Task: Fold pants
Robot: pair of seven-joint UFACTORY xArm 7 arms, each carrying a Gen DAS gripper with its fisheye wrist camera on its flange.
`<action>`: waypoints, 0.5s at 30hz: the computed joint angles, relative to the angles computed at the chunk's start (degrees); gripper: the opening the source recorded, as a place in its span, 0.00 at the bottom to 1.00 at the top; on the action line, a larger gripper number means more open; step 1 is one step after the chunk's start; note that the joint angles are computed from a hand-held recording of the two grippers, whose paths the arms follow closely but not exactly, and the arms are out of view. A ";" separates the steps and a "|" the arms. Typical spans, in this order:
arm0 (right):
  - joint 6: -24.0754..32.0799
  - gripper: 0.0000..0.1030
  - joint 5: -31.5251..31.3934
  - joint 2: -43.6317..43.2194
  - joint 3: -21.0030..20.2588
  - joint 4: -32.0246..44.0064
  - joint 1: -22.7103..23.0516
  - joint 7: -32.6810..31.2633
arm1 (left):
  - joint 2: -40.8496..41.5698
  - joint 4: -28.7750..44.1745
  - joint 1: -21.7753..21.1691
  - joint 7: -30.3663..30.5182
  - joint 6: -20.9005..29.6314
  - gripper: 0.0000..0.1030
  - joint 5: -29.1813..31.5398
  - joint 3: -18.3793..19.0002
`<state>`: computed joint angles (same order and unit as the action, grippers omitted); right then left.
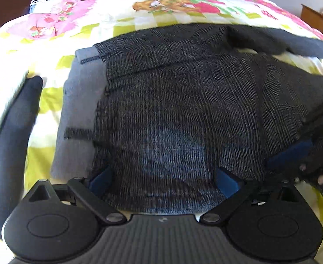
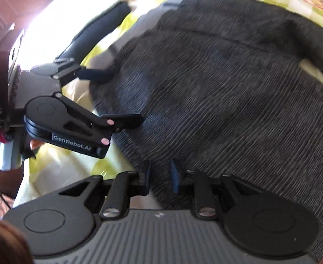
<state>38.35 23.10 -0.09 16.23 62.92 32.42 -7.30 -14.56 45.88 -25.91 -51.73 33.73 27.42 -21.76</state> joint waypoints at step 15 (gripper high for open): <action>1.20 0.38 -19.52 17.38 -5.79 29.24 -5.64 -5.31 | 14.37 18.76 9.24 15.38 -8.64 1.00 6.58 7.46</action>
<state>39.56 3.59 17.30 10.44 92.16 26.78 -12.61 -0.19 64.64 -16.67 -36.35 25.08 34.00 -14.30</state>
